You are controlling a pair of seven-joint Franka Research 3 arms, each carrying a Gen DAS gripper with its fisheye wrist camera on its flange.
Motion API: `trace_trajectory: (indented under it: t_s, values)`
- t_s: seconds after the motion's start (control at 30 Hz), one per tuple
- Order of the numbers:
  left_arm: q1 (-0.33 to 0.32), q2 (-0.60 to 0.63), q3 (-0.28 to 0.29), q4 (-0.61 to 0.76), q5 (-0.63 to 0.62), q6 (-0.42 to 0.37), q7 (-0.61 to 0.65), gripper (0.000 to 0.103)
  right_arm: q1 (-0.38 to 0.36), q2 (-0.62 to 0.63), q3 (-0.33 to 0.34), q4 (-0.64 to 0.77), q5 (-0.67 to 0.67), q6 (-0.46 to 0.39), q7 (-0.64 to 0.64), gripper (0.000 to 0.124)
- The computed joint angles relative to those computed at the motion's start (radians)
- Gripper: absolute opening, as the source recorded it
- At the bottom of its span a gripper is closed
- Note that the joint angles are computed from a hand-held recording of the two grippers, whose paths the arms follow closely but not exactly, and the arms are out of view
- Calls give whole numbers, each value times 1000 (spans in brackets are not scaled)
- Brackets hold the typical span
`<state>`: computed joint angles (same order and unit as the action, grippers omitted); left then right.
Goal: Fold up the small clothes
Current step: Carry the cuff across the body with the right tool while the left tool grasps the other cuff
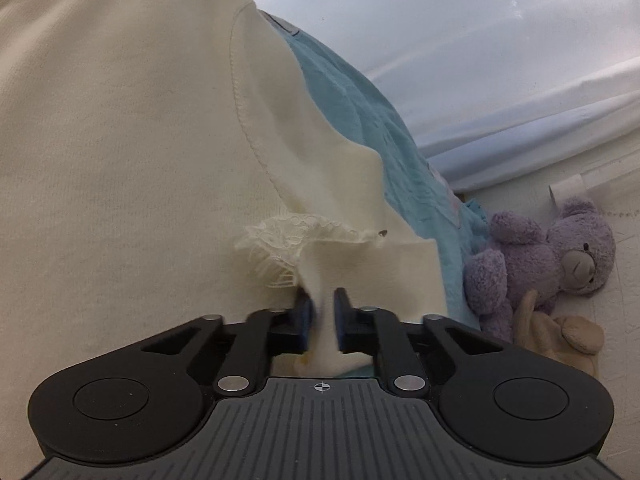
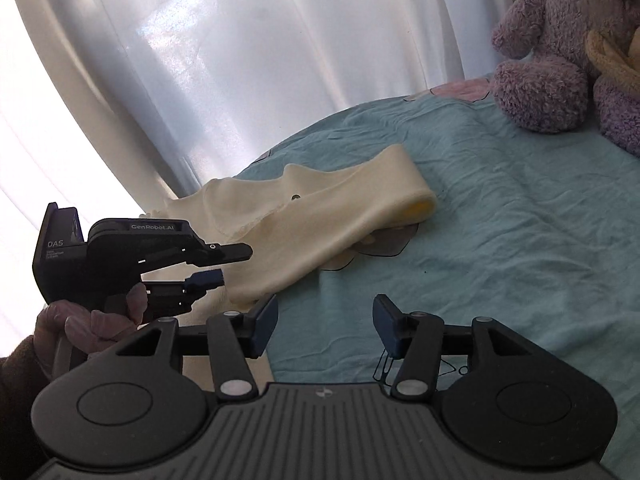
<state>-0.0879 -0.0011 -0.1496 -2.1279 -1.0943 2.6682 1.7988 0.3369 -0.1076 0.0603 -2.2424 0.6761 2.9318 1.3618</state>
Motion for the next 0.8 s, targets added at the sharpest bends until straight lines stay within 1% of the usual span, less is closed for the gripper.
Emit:
trace_trajectory:
  t_s: [0.07,0.2,0.3,0.37,0.4,0.43,0.47,0.5,0.53,0.57,0.6,0.63,0.7,0.73,0.8]
  values:
    - [-3,1,-3,3,52,12,-24,6,-1,-2,-2,0,3,-5,-1,53]
    - [-7,-53,5,-14,92,52,52,5,-3,2,0,7,-16,-2,-6,54]
    - [-16,-125,32,-44,124,99,127,5,-4,15,7,20,-49,4,-7,54]
    - [-17,-180,56,-80,190,149,136,5,0,27,9,36,-49,1,-19,54]
    - [-8,-202,62,-101,250,168,108,5,3,36,10,46,-45,0,-32,54]
    - [24,-228,54,-129,365,195,42,5,4,44,13,54,-52,-1,-36,54]
    - [66,-250,37,-157,481,217,-30,5,2,54,19,64,-81,-2,-28,54]
    - [125,-265,10,-180,606,227,-116,5,1,64,24,74,-111,-4,-19,54]
    - [189,-275,-20,-195,722,220,-204,5,2,76,28,86,-132,-6,-17,54]
    - [241,-281,-41,-205,808,206,-282,5,2,89,31,99,-154,-8,-12,54]
    - [281,-285,-50,-214,873,187,-345,5,2,103,34,113,-177,-11,-4,54]
    - [305,-287,-48,-223,914,172,-390,6,2,116,36,128,-203,-16,9,54]
    - [331,-291,-35,-244,974,152,-459,6,4,142,38,156,-257,-20,34,54]
    - [323,-292,-14,-258,974,151,-466,6,6,153,37,170,-294,-22,53,54]
    - [263,-282,55,-270,911,145,-441,6,15,179,30,196,-399,-22,107,55]
